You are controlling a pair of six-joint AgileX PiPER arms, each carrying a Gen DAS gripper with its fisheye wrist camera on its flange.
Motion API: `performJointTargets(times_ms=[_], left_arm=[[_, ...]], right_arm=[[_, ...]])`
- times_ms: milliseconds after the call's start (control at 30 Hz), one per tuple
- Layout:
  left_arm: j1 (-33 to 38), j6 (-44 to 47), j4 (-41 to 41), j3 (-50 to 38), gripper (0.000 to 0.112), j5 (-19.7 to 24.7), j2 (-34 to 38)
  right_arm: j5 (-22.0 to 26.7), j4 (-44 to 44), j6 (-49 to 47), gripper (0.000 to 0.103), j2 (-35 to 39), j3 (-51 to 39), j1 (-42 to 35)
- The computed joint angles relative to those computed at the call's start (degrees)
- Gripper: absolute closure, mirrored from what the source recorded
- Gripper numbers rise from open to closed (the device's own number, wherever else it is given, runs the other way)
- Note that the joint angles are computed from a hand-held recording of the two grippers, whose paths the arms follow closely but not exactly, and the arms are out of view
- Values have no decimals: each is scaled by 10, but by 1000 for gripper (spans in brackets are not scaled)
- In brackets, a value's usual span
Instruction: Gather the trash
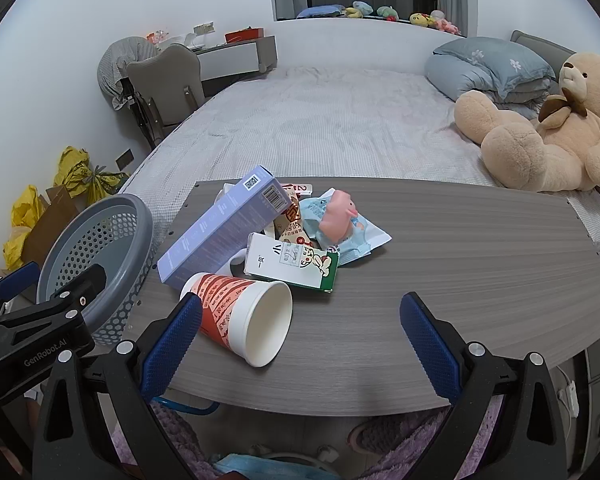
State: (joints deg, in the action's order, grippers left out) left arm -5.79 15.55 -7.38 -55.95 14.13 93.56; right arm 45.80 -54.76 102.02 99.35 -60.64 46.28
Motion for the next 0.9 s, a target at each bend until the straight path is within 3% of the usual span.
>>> performJointTargets(times_ms=[900], left_arm=[[-1, -3, 3, 6, 15, -5, -4]], right_arm=[[-1, -2, 2, 9, -1, 2, 1]])
